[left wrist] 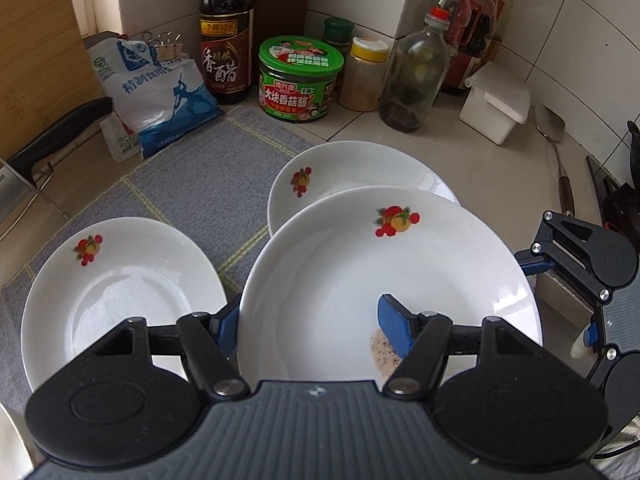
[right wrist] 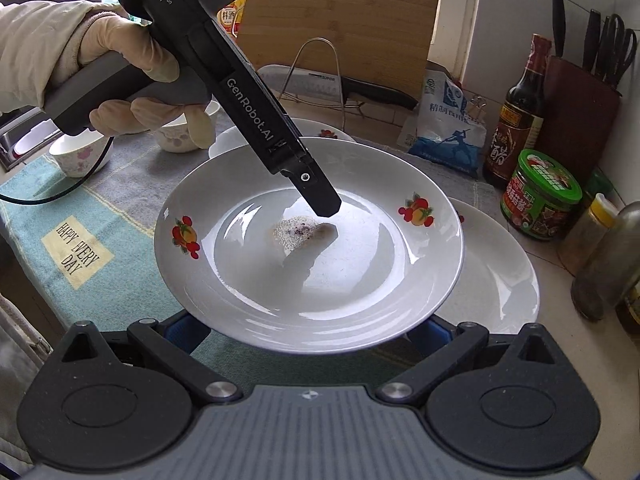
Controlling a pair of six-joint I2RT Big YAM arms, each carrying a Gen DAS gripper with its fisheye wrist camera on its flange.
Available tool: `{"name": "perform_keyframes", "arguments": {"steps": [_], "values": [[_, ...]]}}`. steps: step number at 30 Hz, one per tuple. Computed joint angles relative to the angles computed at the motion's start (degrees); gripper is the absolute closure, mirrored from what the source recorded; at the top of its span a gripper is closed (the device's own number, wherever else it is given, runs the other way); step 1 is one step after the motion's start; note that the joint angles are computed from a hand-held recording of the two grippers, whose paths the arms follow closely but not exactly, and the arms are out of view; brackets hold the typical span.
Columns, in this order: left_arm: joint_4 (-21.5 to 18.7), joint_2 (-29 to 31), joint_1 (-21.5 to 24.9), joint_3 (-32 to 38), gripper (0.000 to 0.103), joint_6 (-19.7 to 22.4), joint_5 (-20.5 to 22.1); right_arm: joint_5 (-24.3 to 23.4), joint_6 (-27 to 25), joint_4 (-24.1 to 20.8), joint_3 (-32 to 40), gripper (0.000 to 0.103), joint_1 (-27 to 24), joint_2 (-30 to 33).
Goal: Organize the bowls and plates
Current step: 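Lift the stained plate with the left gripper and carry it over another plate, then lower the stained plate onto the other plate and open the left gripper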
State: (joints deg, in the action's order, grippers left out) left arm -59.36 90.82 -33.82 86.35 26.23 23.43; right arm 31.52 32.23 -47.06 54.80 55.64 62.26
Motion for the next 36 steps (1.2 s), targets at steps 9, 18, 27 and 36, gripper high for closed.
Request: {"name": "perform_keyframes", "arguments": {"steps": [9,18,27,36], "values": [[0.0,6.5,-3.9,6.5,0.035,0.6,0.4,0.2,1.0,-2.2,-3.3,0.0,-4.0,-4.4],[-0.7,10.9,-5.4,10.9,0.035,0.6,0.6,-1.2,0.6,-2.3,-5.0,0.0,-7.4,-6.0],[-1.7,13.7,-5.9,13.7,0.035,0.5,1.0,-2.6,1.2,-3.4,-4.7,0.0,-9.5,-5.3],[-2.4,16.2,-5.9,15.8,0.035,0.3,1.8,-3.6,2.7,-5.4,-3.6,0.0,-11.0,-4.5]]}}
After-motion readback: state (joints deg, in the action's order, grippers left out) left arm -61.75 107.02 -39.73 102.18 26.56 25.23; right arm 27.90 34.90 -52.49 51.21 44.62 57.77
